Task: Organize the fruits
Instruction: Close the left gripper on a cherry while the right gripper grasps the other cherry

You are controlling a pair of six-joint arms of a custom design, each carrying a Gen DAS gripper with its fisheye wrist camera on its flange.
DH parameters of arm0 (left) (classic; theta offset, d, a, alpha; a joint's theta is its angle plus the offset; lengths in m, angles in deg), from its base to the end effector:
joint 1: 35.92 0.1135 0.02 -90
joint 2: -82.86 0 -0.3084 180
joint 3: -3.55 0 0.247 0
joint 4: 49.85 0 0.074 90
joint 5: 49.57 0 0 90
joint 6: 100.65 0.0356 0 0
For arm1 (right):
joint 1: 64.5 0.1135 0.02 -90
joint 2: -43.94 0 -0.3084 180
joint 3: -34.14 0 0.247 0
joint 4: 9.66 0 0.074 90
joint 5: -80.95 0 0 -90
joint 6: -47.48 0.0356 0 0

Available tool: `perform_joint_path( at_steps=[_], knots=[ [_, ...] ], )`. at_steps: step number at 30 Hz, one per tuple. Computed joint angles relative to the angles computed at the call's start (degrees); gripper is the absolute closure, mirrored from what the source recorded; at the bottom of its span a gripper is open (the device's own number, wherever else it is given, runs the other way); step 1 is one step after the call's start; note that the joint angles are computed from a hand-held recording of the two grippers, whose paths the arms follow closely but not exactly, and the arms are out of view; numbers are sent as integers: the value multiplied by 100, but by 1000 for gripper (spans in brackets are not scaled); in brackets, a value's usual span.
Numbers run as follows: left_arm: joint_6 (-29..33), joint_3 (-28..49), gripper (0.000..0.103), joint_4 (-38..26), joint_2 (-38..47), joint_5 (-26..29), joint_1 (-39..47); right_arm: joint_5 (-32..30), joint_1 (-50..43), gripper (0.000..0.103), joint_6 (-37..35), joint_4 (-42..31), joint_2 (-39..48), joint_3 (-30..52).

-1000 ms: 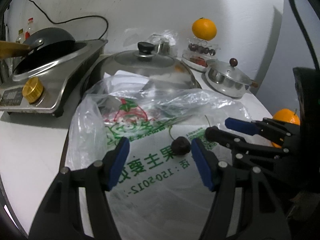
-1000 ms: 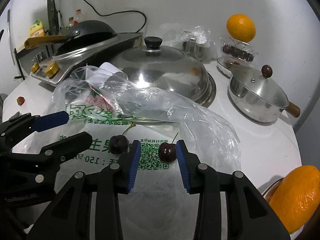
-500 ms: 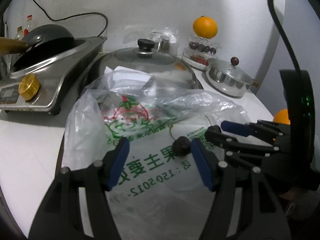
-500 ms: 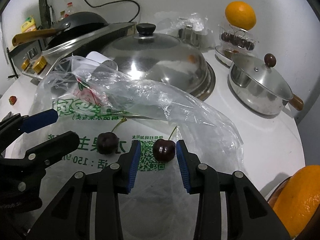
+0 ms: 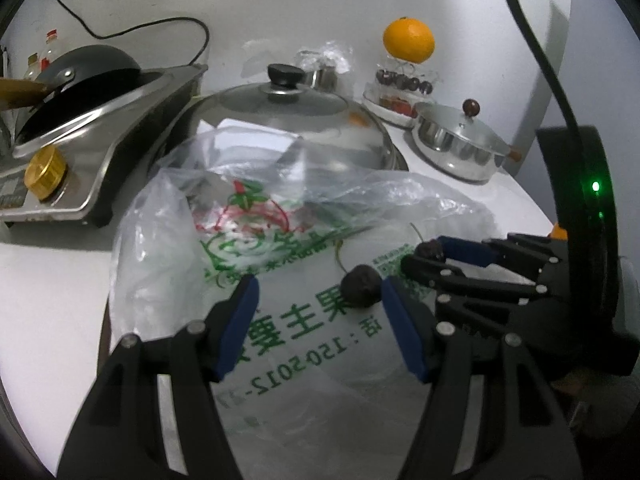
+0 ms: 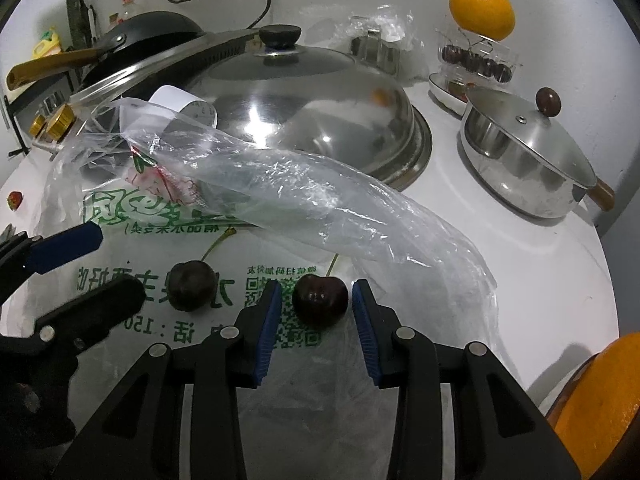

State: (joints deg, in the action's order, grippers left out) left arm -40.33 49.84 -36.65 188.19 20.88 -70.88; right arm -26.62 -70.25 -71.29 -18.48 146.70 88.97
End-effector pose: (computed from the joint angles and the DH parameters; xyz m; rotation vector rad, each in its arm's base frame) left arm 0.2556 -0.1642 0.1220 -0.0549 2.3182 -0.1649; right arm 0.3123 -0.0206 0.1407 -0.6111 2.4238 0.1473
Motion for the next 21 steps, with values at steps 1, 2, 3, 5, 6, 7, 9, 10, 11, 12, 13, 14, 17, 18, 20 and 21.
perform_joint_path(
  at_steps=[1,2,3,5,6,7,9,10,11,12,13,14,17,18,20,21],
  knots=[
    [6,48,37,-46,24,-5,-9,-48,-26,70,-27,8,-3,-4],
    [1,99,37,-95,51,-9,-17,-96,-55,73,-31,9,-25,-15],
    [-12,143,37,-138,75,-13,-24,-202,-112,74,-61,-47,-47,-1],
    [-39,258,37,-247,137,14,-25,-393,-216,74,-138,-172,-97,28],
    [-51,322,37,-309,165,26,-26,-457,-245,74,-165,-241,-122,43],
    [-67,379,37,-356,197,29,-27,-558,-299,74,-223,-344,-153,66],
    [-89,480,37,-452,264,46,-17,-712,-405,74,-316,-504,-207,100],
    [-84,550,37,-522,308,61,-11,-819,-491,74,-383,-641,-217,154],
    [-83,622,37,-602,345,70,-8,-888,-541,74,-421,-732,-226,187],
    [-71,684,37,-646,378,73,-12,-975,-610,74,-466,-840,-229,235],
    [-44,742,39,-687,416,76,-15,-1067,-682,74,-504,-968,-232,294],
    [-37,802,39,-752,451,68,-11,-1160,-745,75,-537,-1088,-251,337],
    [-32,998,39,-944,559,67,-5,-1329,-869,75,-599,-1251,-332,390],
    [-27,1040,39,-990,587,66,-9,-1378,-909,75,-626,-1287,-355,401],
    [-23,1184,47,-1160,686,103,-15,-1444,-941,75,-636,-1351,-355,441],
    [-15,1229,48,-1215,721,90,-27,-1469,-963,75,-651,-1363,-360,447]
  ],
)
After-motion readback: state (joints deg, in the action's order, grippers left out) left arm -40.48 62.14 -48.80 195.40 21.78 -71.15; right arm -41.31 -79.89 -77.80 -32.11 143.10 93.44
